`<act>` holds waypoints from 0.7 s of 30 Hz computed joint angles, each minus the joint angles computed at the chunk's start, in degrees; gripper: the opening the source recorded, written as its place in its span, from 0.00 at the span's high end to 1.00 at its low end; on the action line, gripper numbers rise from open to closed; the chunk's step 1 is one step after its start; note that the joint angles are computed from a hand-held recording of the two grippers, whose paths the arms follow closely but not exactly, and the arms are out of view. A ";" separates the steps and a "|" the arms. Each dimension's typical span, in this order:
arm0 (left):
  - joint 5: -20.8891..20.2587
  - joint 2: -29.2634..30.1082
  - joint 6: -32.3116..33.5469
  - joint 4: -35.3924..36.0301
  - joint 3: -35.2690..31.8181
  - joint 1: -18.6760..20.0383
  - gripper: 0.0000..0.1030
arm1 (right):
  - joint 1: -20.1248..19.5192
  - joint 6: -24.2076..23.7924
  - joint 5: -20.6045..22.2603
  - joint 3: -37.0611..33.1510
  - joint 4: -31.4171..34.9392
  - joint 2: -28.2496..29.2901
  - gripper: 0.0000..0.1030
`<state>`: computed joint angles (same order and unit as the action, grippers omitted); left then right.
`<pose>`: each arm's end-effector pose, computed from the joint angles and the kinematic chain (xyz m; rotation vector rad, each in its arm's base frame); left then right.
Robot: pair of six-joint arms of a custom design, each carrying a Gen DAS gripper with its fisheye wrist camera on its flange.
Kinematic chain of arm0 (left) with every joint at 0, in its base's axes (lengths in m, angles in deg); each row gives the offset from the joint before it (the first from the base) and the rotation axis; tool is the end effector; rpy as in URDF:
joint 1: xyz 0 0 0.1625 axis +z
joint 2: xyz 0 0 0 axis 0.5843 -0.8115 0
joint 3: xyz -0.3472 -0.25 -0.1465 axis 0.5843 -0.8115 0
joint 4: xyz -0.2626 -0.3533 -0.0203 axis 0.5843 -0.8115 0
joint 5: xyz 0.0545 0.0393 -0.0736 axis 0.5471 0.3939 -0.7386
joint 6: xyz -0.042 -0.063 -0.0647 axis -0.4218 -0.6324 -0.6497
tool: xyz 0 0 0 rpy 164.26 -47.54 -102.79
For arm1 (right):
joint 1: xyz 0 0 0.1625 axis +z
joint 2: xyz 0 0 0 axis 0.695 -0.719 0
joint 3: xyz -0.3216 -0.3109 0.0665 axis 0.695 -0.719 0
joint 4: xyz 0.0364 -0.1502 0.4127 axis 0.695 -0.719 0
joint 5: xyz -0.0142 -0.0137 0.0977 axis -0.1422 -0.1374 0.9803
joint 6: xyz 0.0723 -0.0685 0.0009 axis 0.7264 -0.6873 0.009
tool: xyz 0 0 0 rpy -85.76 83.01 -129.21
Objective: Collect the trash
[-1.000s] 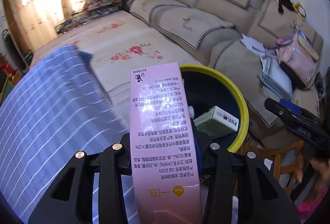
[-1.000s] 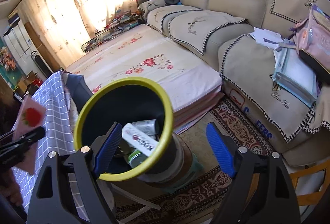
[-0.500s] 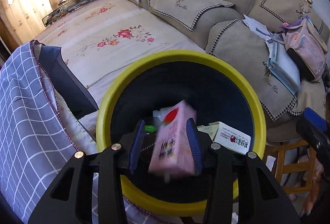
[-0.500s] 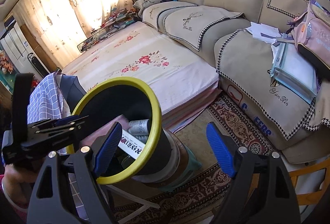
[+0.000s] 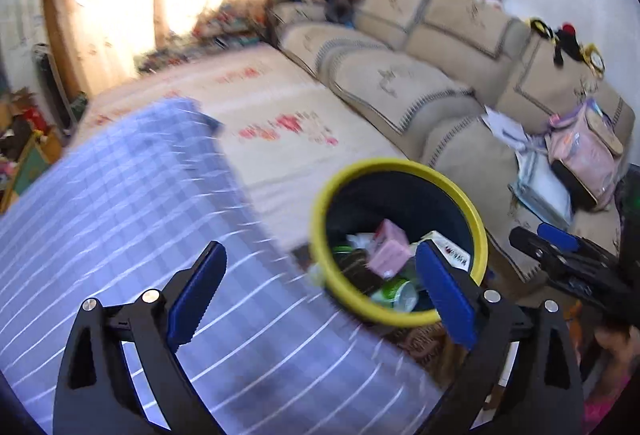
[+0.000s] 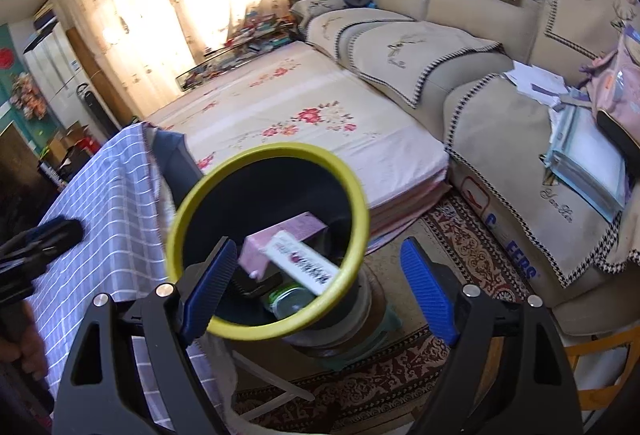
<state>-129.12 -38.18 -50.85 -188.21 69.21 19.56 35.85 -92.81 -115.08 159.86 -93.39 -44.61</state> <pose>-0.3554 -0.8491 0.0462 0.8306 2.3999 -0.7079 -0.0369 -0.7484 0.3101 -0.0242 -2.3146 1.0734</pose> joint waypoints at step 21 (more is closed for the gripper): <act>25.75 -39.26 -9.24 -45.40 61.96 -9.90 0.05 | 8.25 -15.37 3.43 18.15 -12.30 -6.40 0.11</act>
<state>-103.37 -77.44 -60.09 -233.60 131.16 9.67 44.11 -108.18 -111.65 178.01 -105.69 -51.01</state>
